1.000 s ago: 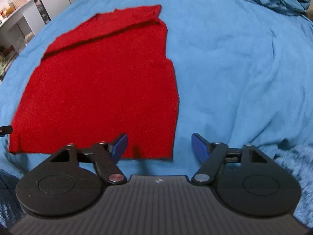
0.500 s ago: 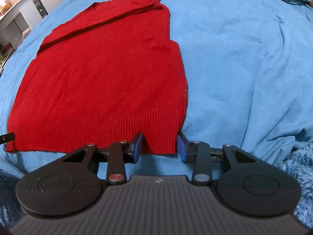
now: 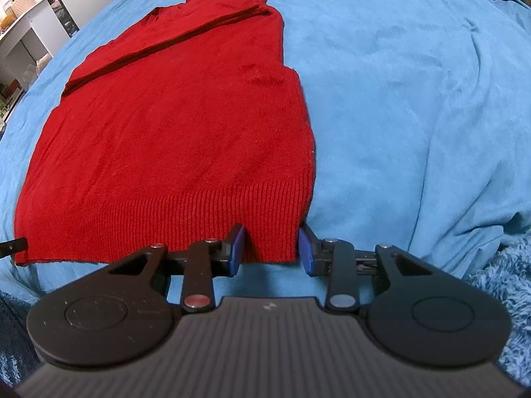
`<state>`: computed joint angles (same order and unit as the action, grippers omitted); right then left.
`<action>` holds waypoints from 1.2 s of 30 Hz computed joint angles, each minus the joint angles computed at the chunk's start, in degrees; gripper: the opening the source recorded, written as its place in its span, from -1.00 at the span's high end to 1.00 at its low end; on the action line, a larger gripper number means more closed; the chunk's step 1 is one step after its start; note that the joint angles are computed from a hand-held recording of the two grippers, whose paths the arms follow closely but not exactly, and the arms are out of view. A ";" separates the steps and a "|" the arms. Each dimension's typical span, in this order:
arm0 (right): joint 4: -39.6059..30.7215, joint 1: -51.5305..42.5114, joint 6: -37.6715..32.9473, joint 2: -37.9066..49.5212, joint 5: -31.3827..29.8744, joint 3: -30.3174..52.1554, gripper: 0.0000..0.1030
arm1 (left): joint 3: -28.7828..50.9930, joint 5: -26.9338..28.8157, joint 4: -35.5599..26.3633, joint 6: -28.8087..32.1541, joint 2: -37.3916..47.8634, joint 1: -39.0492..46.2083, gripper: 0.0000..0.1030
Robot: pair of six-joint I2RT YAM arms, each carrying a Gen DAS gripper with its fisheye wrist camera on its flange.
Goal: Fold small clothes
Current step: 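Grasp the sweater hem with both tools and lift it toward the collar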
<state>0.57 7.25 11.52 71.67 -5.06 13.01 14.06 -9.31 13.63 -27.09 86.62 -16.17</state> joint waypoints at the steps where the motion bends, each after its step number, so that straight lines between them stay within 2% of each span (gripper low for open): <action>1: 0.45 -0.28 -0.20 0.26 -0.19 -0.07 0.25 | 0.31 1.08 -0.18 0.42 0.00 0.56 0.71; 2: 0.58 -0.76 -0.28 0.12 -0.71 -0.15 0.39 | 0.53 1.21 -1.19 0.46 -0.59 0.48 0.82; 3: 0.50 -1.92 -0.56 -0.36 -2.15 -0.25 0.56 | 0.60 1.16 -2.18 0.34 -1.53 0.38 0.85; 6: -3.47 -5.18 -1.66 -5.36 -5.63 0.09 0.57 | -0.29 3.83 -6.45 -0.89 -8.26 2.21 0.91; 11: -15.96 -14.55 -4.64 -16.47 -17.26 5.37 0.59 | 0.17 11.17 -18.35 -0.84 -26.42 8.67 0.92; 13: -18.06 -17.33 -4.49 -17.18 -21.43 8.72 0.59 | 2.78 14.15 -21.30 -0.26 -29.38 11.75 0.92; 16: -15.92 -19.22 -2.45 -13.17 -26.11 14.93 0.60 | 8.69 17.19 -20.75 0.79 -27.76 15.39 0.92; 18: -12.09 -19.13 -1.07 -7.48 -27.64 19.97 0.60 | 14.02 18.74 -17.90 1.96 -22.90 17.23 0.92; 20: -7.03 -17.79 0.51 0.22 -27.19 26.15 0.61 | 21.56 17.27 -14.44 3.81 -14.84 17.35 0.92; 23: -0.91 -15.44 3.30 14.99 -25.48 39.60 0.61 | 35.16 16.17 -10.30 5.83 -0.48 17.51 0.92; 25: -0.53 -14.32 4.92 25.37 -24.43 50.69 0.61 | 46.19 14.85 -10.18 5.69 10.15 17.40 0.92; 31: -7.92 -7.45 6.17 57.65 -14.37 89.98 0.62 | 81.01 8.64 -17.26 5.92 41.48 17.09 0.92; 36: -17.30 -4.88 7.53 79.56 -9.41 117.07 0.62 | 106.51 6.97 -28.57 2.69 61.46 17.75 0.92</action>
<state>-16.73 2.38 19.06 151.23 -14.47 130.08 120.57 -2.34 -14.95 -24.40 148.09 1.58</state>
